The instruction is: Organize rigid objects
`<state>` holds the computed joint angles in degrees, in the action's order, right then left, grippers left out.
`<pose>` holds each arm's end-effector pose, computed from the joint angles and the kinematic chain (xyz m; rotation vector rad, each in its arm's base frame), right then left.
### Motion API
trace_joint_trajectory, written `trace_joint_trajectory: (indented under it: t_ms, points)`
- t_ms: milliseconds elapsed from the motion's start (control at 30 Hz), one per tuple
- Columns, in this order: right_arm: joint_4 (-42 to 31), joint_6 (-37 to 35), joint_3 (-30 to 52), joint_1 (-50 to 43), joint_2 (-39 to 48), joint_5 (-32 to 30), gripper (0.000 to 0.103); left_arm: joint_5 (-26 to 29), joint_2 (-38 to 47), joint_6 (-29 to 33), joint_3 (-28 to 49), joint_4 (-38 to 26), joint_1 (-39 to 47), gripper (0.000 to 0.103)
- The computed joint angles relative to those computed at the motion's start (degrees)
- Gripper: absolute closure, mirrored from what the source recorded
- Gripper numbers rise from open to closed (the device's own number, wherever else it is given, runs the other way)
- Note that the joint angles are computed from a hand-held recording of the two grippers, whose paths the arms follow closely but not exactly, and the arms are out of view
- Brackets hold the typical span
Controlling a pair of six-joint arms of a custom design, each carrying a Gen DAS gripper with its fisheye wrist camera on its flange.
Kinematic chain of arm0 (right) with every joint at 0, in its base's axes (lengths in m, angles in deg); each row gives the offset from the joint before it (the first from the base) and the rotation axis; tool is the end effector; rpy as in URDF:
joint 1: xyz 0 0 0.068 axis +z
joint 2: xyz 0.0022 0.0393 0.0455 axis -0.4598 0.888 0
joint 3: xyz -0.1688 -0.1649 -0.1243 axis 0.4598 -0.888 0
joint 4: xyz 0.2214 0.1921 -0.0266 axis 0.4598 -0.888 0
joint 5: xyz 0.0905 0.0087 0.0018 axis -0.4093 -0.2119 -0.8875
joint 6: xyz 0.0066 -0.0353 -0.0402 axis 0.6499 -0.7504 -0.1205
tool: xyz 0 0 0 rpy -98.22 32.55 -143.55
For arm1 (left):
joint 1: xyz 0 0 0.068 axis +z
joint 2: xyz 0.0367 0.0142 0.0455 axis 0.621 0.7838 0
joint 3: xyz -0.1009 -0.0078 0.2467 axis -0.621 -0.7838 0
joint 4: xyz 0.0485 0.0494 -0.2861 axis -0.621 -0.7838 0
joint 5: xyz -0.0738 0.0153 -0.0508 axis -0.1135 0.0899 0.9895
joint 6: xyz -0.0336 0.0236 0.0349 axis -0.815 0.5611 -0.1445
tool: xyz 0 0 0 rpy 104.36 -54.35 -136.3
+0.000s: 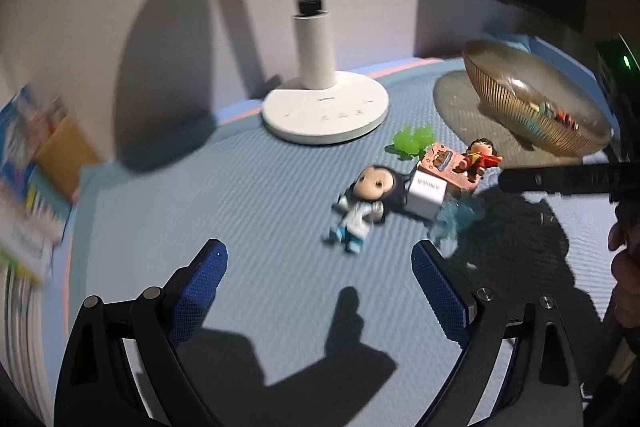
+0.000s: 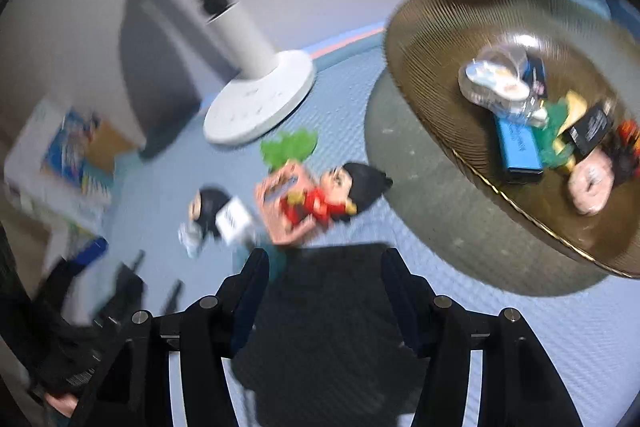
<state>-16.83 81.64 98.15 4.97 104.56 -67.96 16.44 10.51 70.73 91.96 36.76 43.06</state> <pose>0.2608 0.1601 0.2203 0.4618 2.4677 0.4840 0.3398 0.0155 0.2481 0.7799 2.3004 -0.1326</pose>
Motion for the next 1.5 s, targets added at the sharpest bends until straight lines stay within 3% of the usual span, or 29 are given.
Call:
trace_joint_trajectory:
  t_ms: [167,367,467,500,533,567,700,867,1133,1367,1400,1500]
  points:
    - [8.1,7.4,-3.0,-3.3,1.7,-3.5,0.046,0.1,7.8,2.3,5.5,-0.2,-3.1,0.01]
    - [5.9,8.1,2.1,-2.0,6.1,0.7,0.046,0.3,12.3,3.0,8.5,-0.6,-5.8,0.022]
    - [6.1,9.1,3.3,-2.0,7.5,2.6,0.049,0.7,13.0,3.7,8.7,-1.0,-6.7,0.037]
    - [6.2,9.4,3.5,-1.9,7.8,3.1,0.054,1.0,13.1,3.9,8.5,-1.1,-6.9,0.043]
    - [6.9,9.1,3.7,-2.2,8.3,2.8,0.058,2.1,13.3,4.2,8.7,-1.7,-6.8,0.06]
    - [7.6,8.5,3.6,-2.3,8.4,2.3,0.068,2.3,13.3,4.0,8.5,-1.6,-6.9,0.062]
    - [8.4,5.8,3.4,-1.5,7.9,3.5,0.087,4.3,12.5,2.2,7.7,-1.5,-5.4,0.062]
    - [7.9,4.6,1.8,0.8,4.5,7.3,0.092,6.7,8.5,0.3,5.6,-3.1,-1.6,0.062]
    - [3.4,2.3,-2.5,9.2,-5.8,11.9,0.093,11.7,-3.1,-2.8,-4.9,-4.3,4.7,0.062]
    - [0.5,2.3,-4.6,8.9,-8.1,9.3,0.085,11.9,-2.1,-6.0,-8.0,-2.5,5.8,0.062]
    - [2.1,2.5,-4.7,7.1,-8.1,7.2,0.079,12.5,-2.4,-6.2,-8.2,-2.0,6.2,0.062]
    - [4.7,3.0,-2.9,3.8,-5.2,4.5,0.043,14.1,-2.0,-6.5,-8.0,-2.5,7.3,0.062]
